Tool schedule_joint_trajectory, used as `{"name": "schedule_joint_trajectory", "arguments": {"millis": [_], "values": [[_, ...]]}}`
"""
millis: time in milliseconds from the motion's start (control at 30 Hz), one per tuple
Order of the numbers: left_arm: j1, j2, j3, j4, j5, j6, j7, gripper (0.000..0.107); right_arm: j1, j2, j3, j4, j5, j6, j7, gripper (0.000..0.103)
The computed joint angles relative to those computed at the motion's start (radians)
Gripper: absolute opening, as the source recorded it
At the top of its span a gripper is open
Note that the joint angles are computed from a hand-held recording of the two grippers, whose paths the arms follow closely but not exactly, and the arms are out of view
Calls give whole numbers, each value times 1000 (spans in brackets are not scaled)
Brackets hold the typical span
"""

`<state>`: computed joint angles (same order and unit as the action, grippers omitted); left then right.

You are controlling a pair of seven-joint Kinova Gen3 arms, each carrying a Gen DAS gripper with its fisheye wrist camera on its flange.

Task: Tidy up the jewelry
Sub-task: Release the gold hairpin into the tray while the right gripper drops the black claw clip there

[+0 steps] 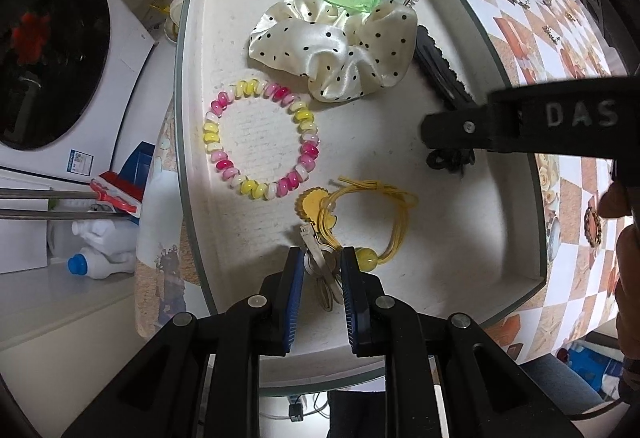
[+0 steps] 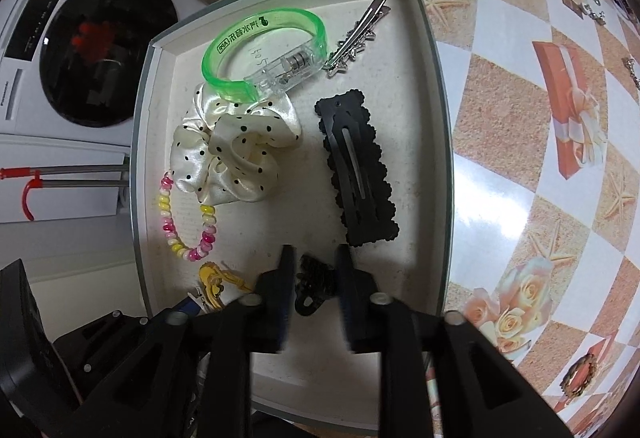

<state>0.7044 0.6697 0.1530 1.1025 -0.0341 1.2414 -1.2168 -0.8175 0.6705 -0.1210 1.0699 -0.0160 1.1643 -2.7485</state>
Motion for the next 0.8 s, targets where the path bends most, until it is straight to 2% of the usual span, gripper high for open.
{"name": "schedule_joint_trajectory", "arguments": {"millis": [33, 200, 400, 467, 500, 567, 800], "values": [[4, 2, -2, -6, -4, 6, 2, 24, 2, -1, 0, 2, -1, -4, 0, 51], [23, 9, -11, -36, -26, 40, 14, 24, 6, -24, 0, 17, 1, -29, -1, 56], [29, 1, -14, -50, -44, 55, 7, 25, 2, -88, 5, 70, 26, -83, -16, 68], [29, -3, -16, -54, -49, 60, 7, 63, -5, -114, 9, 89, 43, -91, -28, 72], [37, -10, -22, -51, -59, 58, 16, 98, -11, -128, 11, 99, 55, -92, -36, 73], [58, -36, -36, -29, -93, 28, 41, 102, -19, -149, 13, 109, 75, -85, -52, 77], [79, -17, -25, -110, -120, 84, 14, 103, -66, -251, 14, 208, 171, -44, -163, 82]]}}
